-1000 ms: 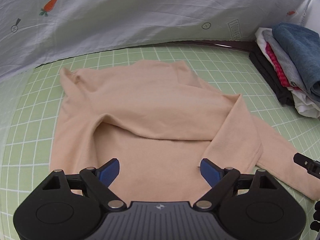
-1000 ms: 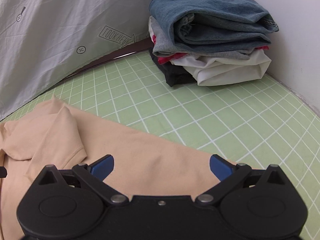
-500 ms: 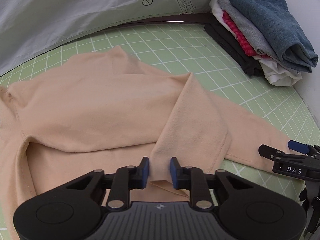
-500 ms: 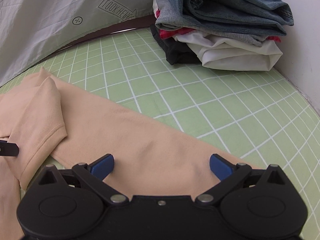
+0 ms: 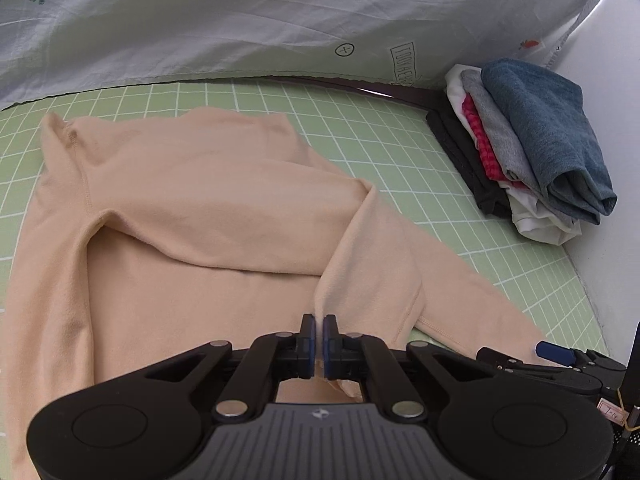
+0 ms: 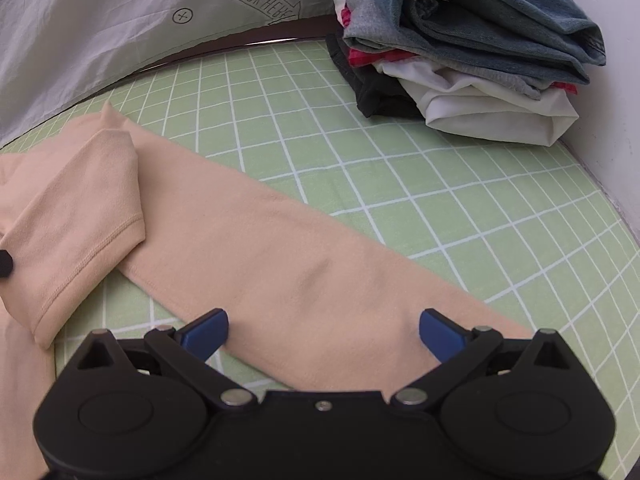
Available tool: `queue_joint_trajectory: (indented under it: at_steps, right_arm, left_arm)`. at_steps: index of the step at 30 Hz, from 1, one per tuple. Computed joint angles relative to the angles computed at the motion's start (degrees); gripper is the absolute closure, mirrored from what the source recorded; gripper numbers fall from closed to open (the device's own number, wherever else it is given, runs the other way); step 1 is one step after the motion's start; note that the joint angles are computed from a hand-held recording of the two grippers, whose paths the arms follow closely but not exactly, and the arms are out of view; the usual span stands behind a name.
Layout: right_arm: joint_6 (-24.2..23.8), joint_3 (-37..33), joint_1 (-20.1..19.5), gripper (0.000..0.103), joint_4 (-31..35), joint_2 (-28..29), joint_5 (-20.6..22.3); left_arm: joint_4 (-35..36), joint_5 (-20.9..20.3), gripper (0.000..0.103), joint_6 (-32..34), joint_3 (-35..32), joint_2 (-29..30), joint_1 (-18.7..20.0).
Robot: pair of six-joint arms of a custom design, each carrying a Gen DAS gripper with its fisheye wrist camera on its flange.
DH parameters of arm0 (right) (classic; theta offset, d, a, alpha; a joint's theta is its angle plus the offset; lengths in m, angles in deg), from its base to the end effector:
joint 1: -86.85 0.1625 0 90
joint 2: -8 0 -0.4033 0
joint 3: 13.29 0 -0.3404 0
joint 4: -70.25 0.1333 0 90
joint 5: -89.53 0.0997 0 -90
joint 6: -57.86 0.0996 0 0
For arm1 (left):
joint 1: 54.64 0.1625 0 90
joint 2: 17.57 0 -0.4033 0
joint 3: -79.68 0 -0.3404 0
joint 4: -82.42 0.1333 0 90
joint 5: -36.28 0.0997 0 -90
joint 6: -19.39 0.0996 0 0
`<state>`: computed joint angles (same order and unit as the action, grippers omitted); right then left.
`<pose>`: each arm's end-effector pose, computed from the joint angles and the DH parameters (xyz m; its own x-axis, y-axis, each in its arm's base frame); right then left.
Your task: Fold clothes
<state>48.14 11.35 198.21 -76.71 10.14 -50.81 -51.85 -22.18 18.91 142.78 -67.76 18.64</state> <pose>0.3532 -0.7478 -0.0108 -0.6716 -0.0098 0.7408 -0.4345 0.8151 -0.3831 -0.0294 -0.7422 0.3757 -0.8966 -0.0224 -0.4423 0.2382 0.8177 -0.5241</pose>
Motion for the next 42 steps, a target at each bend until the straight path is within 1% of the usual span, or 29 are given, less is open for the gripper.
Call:
queue_joint_trajectory:
  at_steps: [5,7,12,15,19,26,33,37,42]
  right_arm:
    - [-2.6,10.3,1.4,0.000,-5.2,-4.1,1.7]
    - [-3.7,13.1,2.0,0.000,-6.4,-5.2,2.3]
    - [-4.6,16.3,3.4,0.000,-6.7,-6.2,3.6]
    - [-4.4,17.1,4.3,0.000,-6.1,-6.3,4.3]
    - [-4.2,18.2,5.6,0.000,-5.1,-6.4,5.4]
    - [-3.4,22.0,8.0,0.000,-3.9,-7.0,5.8]
    - [-0.1,24.3,9.6,0.000,-3.0,-7.2,4.3]
    - [1.3,24.5,10.3,0.000,-2.5,-6.7,3.4]
    - [1.4,23.5,11.2,0.000,-2.1,-5.7,2.5]
  left_arm:
    - [-6.6,0.7,0.099,-3.9,10.5,-6.9,-0.8]
    - [-8.7,1.3,0.099,-5.5,14.7,-9.8,-1.2]
    - [-12.9,1.9,0.099,-10.0,23.6,-16.7,-1.4]
    - [-13.6,3.2,0.100,-12.1,27.9,-20.4,-1.9]
    - [-14.0,3.7,0.100,-14.0,32.1,-24.6,-2.4]
    - [-14.3,3.5,0.100,-17.1,38.2,-31.0,-2.4]
    - [-13.6,3.5,0.100,-20.7,42.9,-36.0,-1.4]
    - [-12.0,3.7,0.100,-22.2,43.9,-37.8,-0.2]
    - [-6.7,3.9,0.100,-25.1,42.9,-38.3,1.7]
